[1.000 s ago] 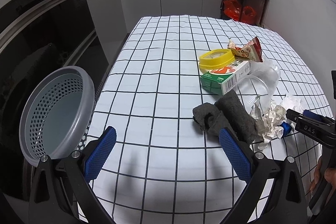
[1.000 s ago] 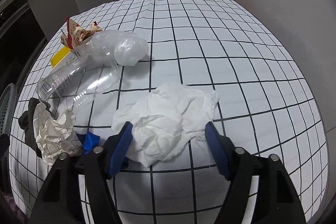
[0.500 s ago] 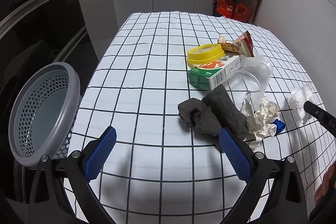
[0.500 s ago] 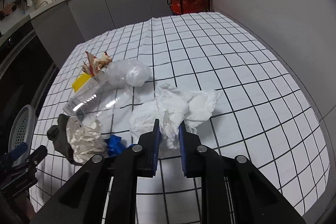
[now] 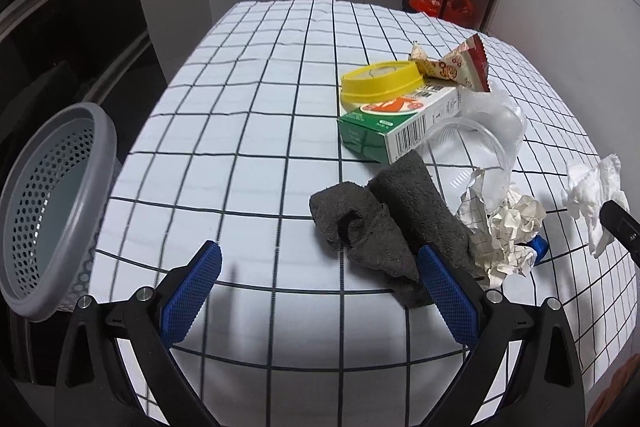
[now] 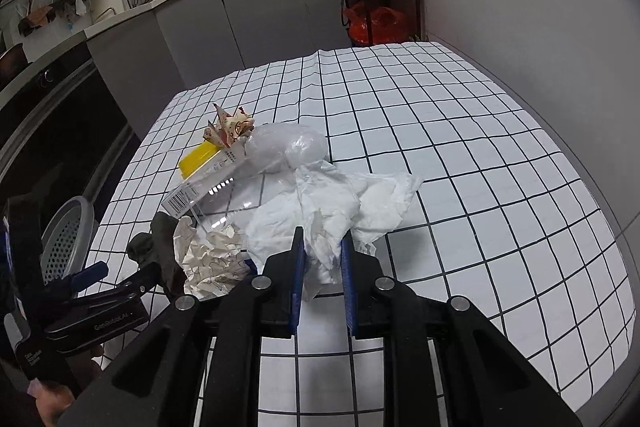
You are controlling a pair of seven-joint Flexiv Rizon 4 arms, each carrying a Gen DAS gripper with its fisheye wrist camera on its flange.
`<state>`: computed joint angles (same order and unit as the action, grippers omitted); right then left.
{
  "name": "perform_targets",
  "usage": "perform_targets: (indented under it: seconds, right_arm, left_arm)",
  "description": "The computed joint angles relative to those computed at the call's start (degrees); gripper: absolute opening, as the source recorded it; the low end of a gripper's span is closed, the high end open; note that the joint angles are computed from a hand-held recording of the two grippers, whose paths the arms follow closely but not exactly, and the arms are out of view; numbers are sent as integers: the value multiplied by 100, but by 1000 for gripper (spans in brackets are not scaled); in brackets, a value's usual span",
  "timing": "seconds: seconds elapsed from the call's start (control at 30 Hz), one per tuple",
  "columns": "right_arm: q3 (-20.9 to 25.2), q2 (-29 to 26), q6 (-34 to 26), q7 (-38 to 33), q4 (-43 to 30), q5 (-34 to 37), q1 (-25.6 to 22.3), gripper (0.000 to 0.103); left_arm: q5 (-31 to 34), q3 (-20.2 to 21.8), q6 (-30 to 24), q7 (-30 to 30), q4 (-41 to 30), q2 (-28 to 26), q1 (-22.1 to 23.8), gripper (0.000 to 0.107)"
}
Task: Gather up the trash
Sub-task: 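Grasp the black cloth with the left tool and lift it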
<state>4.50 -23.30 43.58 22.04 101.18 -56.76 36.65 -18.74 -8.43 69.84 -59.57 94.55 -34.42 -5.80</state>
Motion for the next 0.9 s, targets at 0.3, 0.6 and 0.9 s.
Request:
perform_targets:
  seconds: [0.3,0.6,0.9]
  right_arm:
    - [0,-21,19,-54,4,37,-5,17]
    - [0,-27,-2,-73,-6,18,-3,17]
    - [-15,-62,-38,-116,-79,-43,56,17]
  left_arm:
    - [-358,-452,-247,533,88,-40,243,51]
    - [-754,-487,-159,980,345,190,302,15]
    - [-1710,-948,225,1968,890,787,705,13]
